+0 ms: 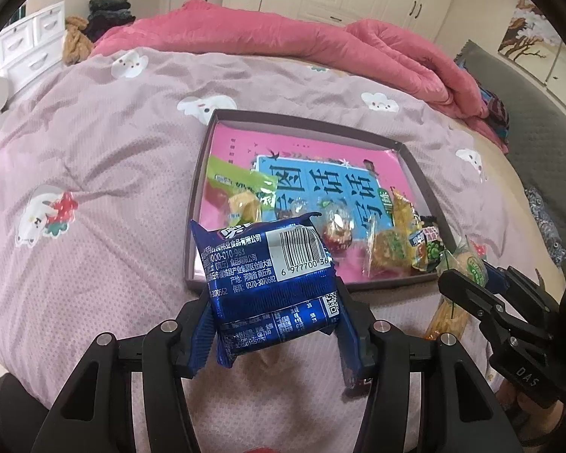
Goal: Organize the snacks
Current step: 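Lift the blue pack over the tray with the left tool while the right carries the round cracker pack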
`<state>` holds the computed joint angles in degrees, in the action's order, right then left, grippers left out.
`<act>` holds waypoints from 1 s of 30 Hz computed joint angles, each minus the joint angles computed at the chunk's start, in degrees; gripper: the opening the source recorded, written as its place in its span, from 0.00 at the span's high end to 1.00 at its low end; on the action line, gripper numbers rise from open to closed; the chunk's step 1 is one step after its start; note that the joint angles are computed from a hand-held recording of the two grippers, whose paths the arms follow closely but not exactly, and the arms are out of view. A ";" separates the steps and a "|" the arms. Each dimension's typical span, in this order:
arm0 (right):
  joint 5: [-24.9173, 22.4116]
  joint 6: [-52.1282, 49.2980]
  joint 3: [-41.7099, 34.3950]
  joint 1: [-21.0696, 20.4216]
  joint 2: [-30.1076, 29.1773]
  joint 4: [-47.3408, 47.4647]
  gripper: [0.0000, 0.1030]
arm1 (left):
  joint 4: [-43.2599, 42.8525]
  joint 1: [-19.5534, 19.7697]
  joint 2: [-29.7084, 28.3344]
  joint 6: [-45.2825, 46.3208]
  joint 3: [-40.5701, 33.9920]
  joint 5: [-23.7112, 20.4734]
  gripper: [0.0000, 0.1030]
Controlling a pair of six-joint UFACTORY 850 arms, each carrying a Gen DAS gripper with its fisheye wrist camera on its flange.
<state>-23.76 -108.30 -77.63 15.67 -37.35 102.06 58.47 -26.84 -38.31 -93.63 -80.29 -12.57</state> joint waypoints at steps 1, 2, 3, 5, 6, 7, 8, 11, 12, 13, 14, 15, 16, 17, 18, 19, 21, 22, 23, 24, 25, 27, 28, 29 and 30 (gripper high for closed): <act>-0.17 0.48 -0.15 -0.09 -0.11 -0.30 0.60 | 0.09 0.02 -0.10 -0.04 -0.22 0.00 0.45; -0.13 0.59 -0.24 -0.11 -0.15 -0.16 0.60 | 0.49 0.00 -0.18 -0.33 -0.41 -0.10 0.45; -0.09 0.52 -0.30 -0.16 -0.16 0.14 0.60 | 1.27 -0.04 -0.21 -1.05 -0.56 -0.27 0.45; -0.04 0.10 -0.30 -0.16 -0.13 0.69 0.60 | 2.10 -0.09 -0.29 -1.66 -0.84 -0.45 0.45; 0.07 -0.27 -0.28 -0.18 -0.08 1.21 0.60 | 2.48 -0.10 -0.36 -1.98 -1.01 -0.57 0.45; 0.02 -0.13 -0.34 -0.25 -0.10 1.26 0.60 | 3.01 -0.11 -0.40 -2.50 -1.16 -0.60 0.45; 0.07 -0.26 -0.29 -0.30 -0.05 1.63 0.60 | 3.42 -0.10 -0.43 -2.88 -1.28 -0.57 0.45; 0.07 -0.29 -0.50 -0.46 -0.16 2.51 0.60 | 4.31 -0.14 -0.72 -3.39 -1.90 -0.89 0.45; 0.12 -0.36 -0.63 -0.51 -0.22 2.90 0.60 | 4.69 -0.18 -0.86 -3.64 -2.15 -1.12 0.45; 0.07 -0.25 -0.70 -0.59 -0.24 3.08 0.60 | 4.82 -0.18 -0.99 -3.71 -2.36 -1.22 0.45; 0.10 -0.42 -0.64 -0.64 -0.20 3.49 0.60 | 4.64 -0.16 -1.15 -3.40 -2.63 -1.30 0.45; 0.26 -0.62 -0.68 -0.69 -0.21 4.03 0.60 | 4.52 -0.14 -1.28 -3.21 -2.84 -1.34 0.45; 0.26 -0.41 -0.78 -0.76 -0.27 4.06 0.60 | 4.65 -0.11 -1.45 -3.28 -3.10 -1.44 0.45; 0.27 -0.23 -0.92 -0.83 -0.38 4.19 0.60 | 4.95 -0.10 -1.58 -3.50 -3.27 -1.56 0.45; 0.37 -0.15 -1.00 -0.90 -0.42 4.48 0.60 | 5.10 -0.09 -1.72 -3.56 -3.47 -1.74 0.45; 0.49 -0.14 -1.10 -0.97 -0.46 4.69 0.60 | 5.09 -0.05 -1.89 -3.46 -3.68 -1.82 0.45; 0.63 -0.17 -1.22 -1.10 -0.54 5.32 0.60 | 4.93 0.09 -2.28 -3.24 -4.16 -1.90 0.45; 0.73 -0.53 -1.19 -1.15 -0.53 6.03 0.60 | 5.46 0.08 -2.32 -3.72 -4.19 -2.00 0.45; 0.77 -0.58 -1.25 -1.24 -0.56 6.38 0.60 | 6.01 0.14 -2.53 -4.15 -4.40 -2.16 0.45; 0.92 -0.95 -1.28 -1.33 -0.57 7.21 0.60 | 6.26 0.21 -2.78 -4.23 -4.67 -2.26 0.45; 1.03 -1.09 -1.38 -1.41 -0.65 7.68 0.60 | 6.69 0.29 -3.09 -4.49 -4.99 -2.38 0.45; 1.31 -1.30 -1.58 -1.65 -0.79 8.80 0.60 | 7.85 0.46 -3.70 -5.33 -5.51 -2.39 0.45; 1.44 -2.65 -1.44 -1.76 -0.71 10.75 0.60 | 8.01 0.57 -4.03 -5.34 -5.77 -2.35 0.45; 1.41 -3.40 -1.39 -1.90 -0.64 11.87 0.60 | 8.52 0.73 -4.48 -5.54 -6.09 -2.02 0.45; 1.56 -4.09 -1.42 -1.98 -0.64 12.93 0.60 | 8.94 0.85 -4.78 -5.75 -6.27 -1.81 0.45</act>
